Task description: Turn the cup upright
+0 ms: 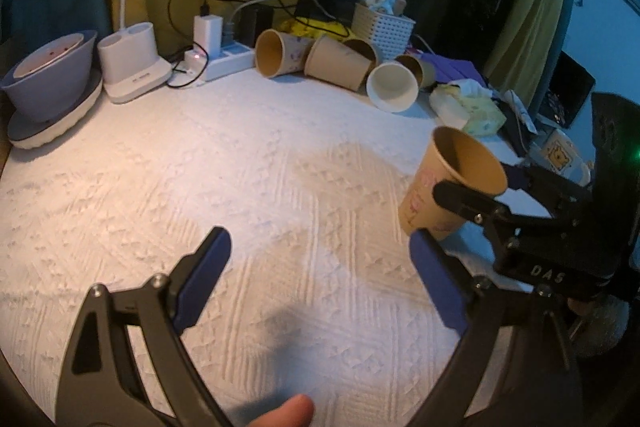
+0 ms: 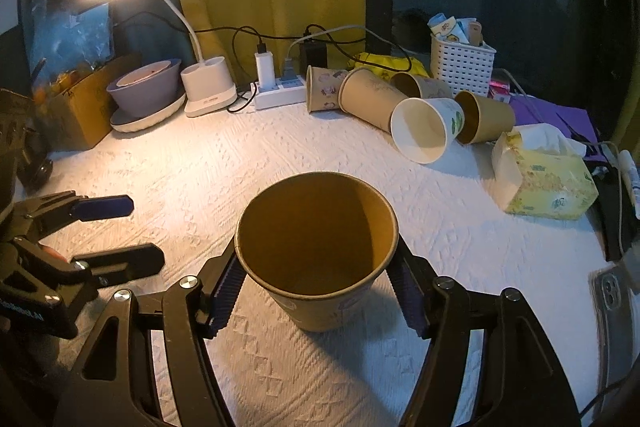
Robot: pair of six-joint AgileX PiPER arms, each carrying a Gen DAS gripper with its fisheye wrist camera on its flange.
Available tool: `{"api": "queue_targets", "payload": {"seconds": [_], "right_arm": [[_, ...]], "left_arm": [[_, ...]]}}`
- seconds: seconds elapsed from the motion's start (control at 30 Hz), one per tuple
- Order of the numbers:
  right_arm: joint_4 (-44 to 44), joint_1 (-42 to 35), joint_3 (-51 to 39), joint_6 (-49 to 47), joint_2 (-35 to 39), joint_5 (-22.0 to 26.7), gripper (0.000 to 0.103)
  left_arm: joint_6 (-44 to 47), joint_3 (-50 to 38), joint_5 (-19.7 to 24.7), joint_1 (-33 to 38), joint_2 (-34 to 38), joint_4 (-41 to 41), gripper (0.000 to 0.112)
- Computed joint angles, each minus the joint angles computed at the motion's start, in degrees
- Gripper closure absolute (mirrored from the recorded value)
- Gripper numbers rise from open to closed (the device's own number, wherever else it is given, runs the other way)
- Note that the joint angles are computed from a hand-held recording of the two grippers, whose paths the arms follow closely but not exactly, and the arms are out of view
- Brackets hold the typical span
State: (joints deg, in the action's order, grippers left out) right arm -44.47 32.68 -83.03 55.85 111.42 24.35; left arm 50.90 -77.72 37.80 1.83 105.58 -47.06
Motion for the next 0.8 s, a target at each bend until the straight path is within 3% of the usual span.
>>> {"api": "queue_targets", "payload": {"seconds": [0.13,0.8], "right_arm": [[-1.01,0.59,0.76,1.46,-0.57,0.48,0.023],[-12.61,5.91,10.87,17.08,-8.86,3.73,0.021]], "left_arm": [[0.73,2.08,-0.87,0.15,-1.83,-0.82,0.02],[11.81,15.92,-4.64,2.0,-15.98,-12.61,0.02]]}}
